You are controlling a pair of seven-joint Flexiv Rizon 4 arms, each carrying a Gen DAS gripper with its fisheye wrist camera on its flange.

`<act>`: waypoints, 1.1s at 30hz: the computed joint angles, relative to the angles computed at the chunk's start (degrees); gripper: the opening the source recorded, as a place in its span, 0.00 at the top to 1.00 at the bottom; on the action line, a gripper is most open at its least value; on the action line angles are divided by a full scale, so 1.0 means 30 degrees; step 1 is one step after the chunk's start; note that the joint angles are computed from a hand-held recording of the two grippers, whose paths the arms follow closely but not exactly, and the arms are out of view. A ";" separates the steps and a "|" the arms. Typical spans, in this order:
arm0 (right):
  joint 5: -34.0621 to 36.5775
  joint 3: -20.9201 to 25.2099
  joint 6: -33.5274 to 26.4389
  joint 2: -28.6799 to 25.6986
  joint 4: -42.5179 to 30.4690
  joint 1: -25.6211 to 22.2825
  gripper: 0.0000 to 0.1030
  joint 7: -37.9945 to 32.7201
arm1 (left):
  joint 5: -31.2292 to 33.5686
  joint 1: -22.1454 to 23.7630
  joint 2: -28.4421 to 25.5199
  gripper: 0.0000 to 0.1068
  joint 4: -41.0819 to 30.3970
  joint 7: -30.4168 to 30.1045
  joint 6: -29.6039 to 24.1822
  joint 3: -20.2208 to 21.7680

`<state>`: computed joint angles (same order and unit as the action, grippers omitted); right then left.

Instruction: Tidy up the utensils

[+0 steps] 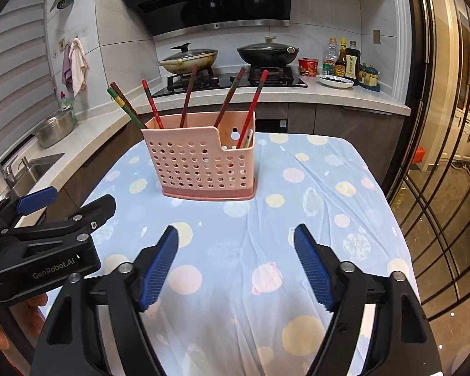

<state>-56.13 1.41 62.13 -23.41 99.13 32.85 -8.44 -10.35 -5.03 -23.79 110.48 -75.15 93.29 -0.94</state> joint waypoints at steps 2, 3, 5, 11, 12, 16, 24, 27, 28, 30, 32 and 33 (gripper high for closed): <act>-0.0207 -0.0005 -0.0316 0.0121 0.0158 0.0135 0.18 0.0100 | 0.0197 -0.0635 -0.0012 0.12 0.0075 -0.0374 -0.0060 0.0794; -0.0236 0.0044 -0.0495 0.0132 0.0160 0.0161 0.18 0.0009 | 0.0266 -0.0734 0.0009 0.12 0.0151 -0.0465 -0.0107 0.0938; -0.0240 0.0156 -0.0717 0.0160 0.0235 0.0183 0.17 -0.0060 | 0.0373 -0.0859 0.0070 0.12 0.0289 -0.0643 -0.0242 0.1142; -0.0247 0.0241 -0.0588 0.0268 0.0604 0.0165 0.06 0.0206 | 0.0533 -0.0594 0.0209 0.10 0.0718 -0.0898 -0.0448 0.1035; -0.0335 0.0249 -0.0675 0.0278 0.0654 0.0189 0.06 0.0239 | 0.0576 -0.0568 0.0238 0.10 0.0814 -0.0909 -0.0385 0.1016; 0.0200 0.0488 -0.0772 0.0244 0.0740 0.0111 0.06 0.0050 | 0.0916 -0.0980 0.0222 0.10 0.0914 -0.1102 -0.0392 0.1543; -0.0727 0.0391 -0.1391 0.0469 0.1072 0.0289 0.06 0.0807 | 0.1095 -0.0925 0.0168 0.10 0.1054 -0.1335 -0.0597 0.1706; -0.0752 0.0541 -0.1474 0.0500 0.1160 0.0205 0.06 0.0810 | 0.1373 -0.1241 0.0104 0.10 0.0978 -0.1546 -0.0744 0.2170; -0.0740 0.0586 -0.1480 0.0518 0.1208 0.0184 0.06 0.0801 | 0.1532 -0.1428 0.0075 0.10 0.0932 -0.1639 -0.0823 0.2428; -0.0800 0.0621 -0.1514 0.0580 0.1330 0.0175 0.06 0.0909 | 0.1771 -0.1577 0.0043 0.10 0.0940 -0.1787 -0.0827 0.2653; -0.1036 0.0613 -0.1610 0.0688 0.1472 0.0195 0.06 0.1108 | 0.2081 -0.2024 -0.0027 0.10 0.0850 -0.2123 -0.0976 0.3223; -0.1157 0.0626 -0.1694 0.0747 0.1547 0.0203 0.06 0.1183 | 0.2183 -0.2018 -0.0040 0.10 0.0888 -0.2195 -0.0932 0.3235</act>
